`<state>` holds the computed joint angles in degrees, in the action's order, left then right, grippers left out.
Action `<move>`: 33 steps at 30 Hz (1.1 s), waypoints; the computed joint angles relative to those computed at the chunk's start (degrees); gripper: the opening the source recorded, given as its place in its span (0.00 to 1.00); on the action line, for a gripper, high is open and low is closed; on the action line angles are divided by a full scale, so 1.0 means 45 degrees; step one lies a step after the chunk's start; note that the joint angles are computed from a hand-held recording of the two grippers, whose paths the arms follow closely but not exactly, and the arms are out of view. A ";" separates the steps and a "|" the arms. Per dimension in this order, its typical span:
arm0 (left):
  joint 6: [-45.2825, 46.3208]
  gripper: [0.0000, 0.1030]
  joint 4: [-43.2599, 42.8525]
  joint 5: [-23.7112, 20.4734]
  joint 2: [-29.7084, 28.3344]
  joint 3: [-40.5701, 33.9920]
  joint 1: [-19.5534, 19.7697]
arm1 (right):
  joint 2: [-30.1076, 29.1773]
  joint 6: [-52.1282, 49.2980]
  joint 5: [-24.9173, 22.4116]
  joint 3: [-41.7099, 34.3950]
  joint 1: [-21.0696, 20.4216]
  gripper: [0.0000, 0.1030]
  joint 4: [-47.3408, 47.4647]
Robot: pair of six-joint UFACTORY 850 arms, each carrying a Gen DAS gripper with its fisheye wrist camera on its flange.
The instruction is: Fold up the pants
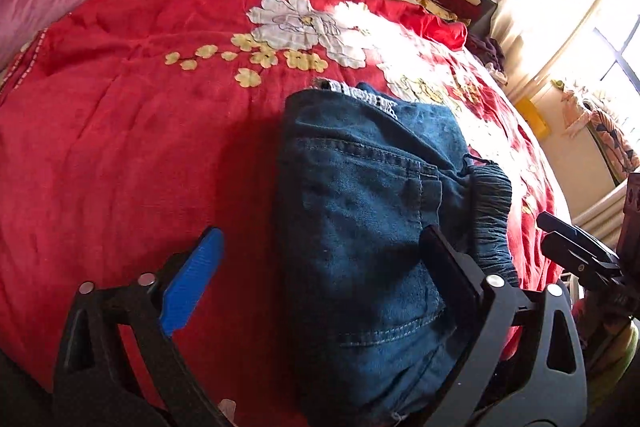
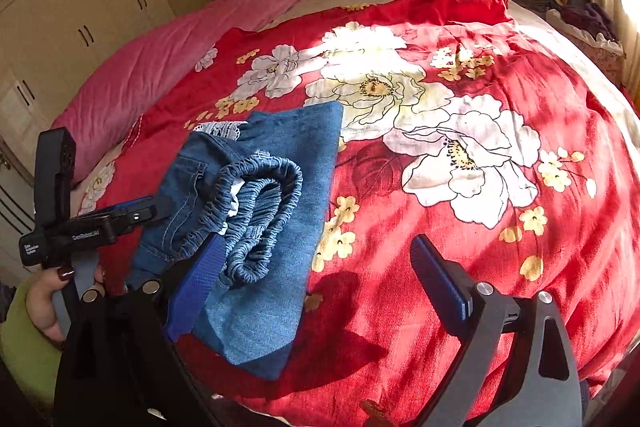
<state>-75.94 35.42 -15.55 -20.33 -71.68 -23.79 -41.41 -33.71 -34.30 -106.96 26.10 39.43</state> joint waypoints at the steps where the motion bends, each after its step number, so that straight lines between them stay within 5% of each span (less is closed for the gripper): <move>1: -0.0081 0.57 0.0142 -0.0108 -0.0144 -0.0086 -0.0021 | 0.0017 -0.0092 -0.0007 0.0010 0.0014 0.90 0.0026; 7: -0.1415 0.60 0.1424 -0.0303 -0.0303 -0.0030 0.0160 | 0.0007 0.0082 0.0099 0.0012 0.0134 0.90 -0.0355; 11: -0.1288 0.74 0.1274 -0.0246 0.0042 0.0179 -0.0044 | 0.0045 -0.0006 0.0154 0.0075 0.0160 0.90 -0.0263; 21: -0.3083 0.89 0.3582 -0.1074 0.0840 0.0508 -0.0698 | 0.0402 -0.0436 0.0785 0.0404 0.0169 0.90 0.0140; 33: -0.2439 0.91 0.3047 -0.1280 0.0483 0.0255 -0.0592 | -0.0670 0.0540 0.0160 -0.0724 0.0296 0.89 -0.0781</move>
<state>-86.91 49.13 -21.31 -18.15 -70.53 -26.45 -44.43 -31.28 -33.58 -110.22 27.44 35.92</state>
